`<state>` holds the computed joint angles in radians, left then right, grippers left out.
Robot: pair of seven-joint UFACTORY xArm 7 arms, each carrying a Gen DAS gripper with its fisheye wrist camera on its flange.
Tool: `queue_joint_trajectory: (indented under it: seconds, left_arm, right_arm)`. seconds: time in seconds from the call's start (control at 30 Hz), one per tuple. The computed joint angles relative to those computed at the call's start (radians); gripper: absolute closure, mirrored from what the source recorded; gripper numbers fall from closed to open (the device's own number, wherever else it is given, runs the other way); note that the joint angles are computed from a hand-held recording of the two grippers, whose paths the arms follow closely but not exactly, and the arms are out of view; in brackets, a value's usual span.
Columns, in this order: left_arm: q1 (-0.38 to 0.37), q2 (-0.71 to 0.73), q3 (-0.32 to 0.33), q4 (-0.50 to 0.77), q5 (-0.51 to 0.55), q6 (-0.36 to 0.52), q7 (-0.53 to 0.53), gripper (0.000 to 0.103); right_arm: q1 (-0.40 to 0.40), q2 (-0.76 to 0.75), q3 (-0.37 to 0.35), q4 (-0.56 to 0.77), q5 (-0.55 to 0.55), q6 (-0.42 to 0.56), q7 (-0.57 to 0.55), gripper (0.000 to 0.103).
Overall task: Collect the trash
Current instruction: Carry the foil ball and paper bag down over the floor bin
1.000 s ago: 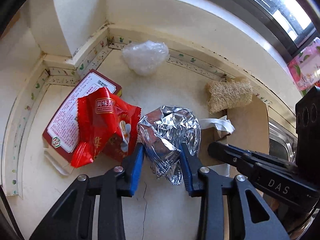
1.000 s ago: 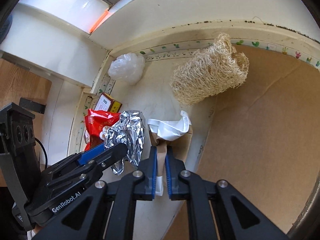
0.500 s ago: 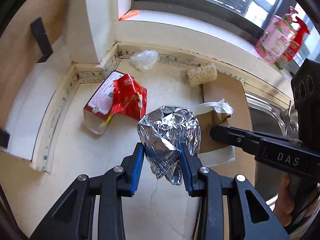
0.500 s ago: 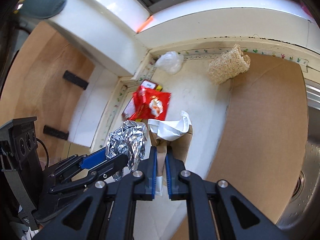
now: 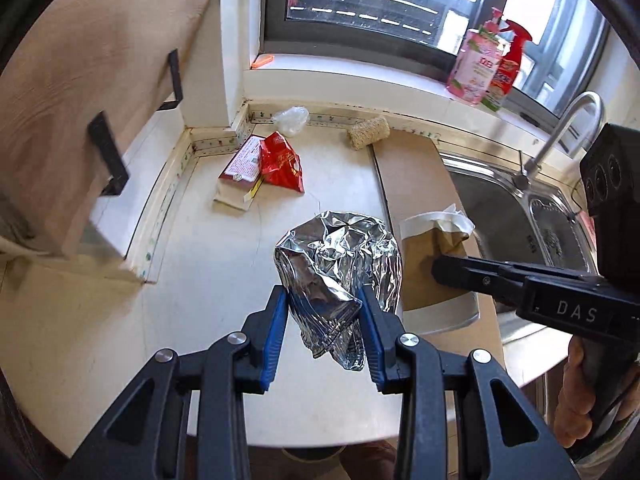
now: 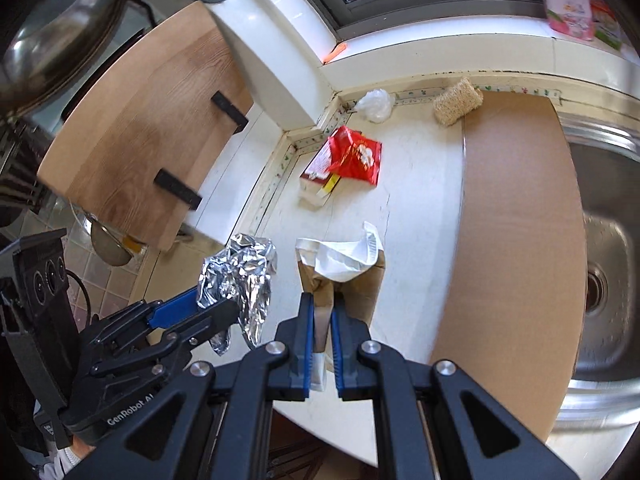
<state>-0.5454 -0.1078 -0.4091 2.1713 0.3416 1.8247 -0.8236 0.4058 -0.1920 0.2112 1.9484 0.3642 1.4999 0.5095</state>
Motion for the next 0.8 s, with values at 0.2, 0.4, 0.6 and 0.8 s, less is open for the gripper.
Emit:
queue_joint_trajectory:
  seconds: [0.2,0.4,0.6,0.8]
  left_arm:
    - [0.023,-0.211,-0.004,-0.185,-0.111,-0.043,-0.004,0.069]
    - [0.053,-0.389,-0.019,-0.359,-0.198,-0.07,-0.011,0.069]
    - [0.082,-0.521,-0.05,-0.504,-0.303,-0.074,-0.037,0.069]
    - [0.132,-0.604,-0.09,-0.591,-0.385,-0.049,-0.045,0.069]
  right_arm:
    - [0.026,-0.116,0.104,-0.063,-0.094,0.007,0.165,0.095]
    - [0.045,-0.183,0.21,-0.075,-0.159,0.046,0.318,0.095]
    - [0.063,-0.244,0.267,-0.104,-0.148,0.1,0.408,0.095]
    - [0.084,-0.3,0.283,-0.179,-0.101,0.13,0.413,0.095]
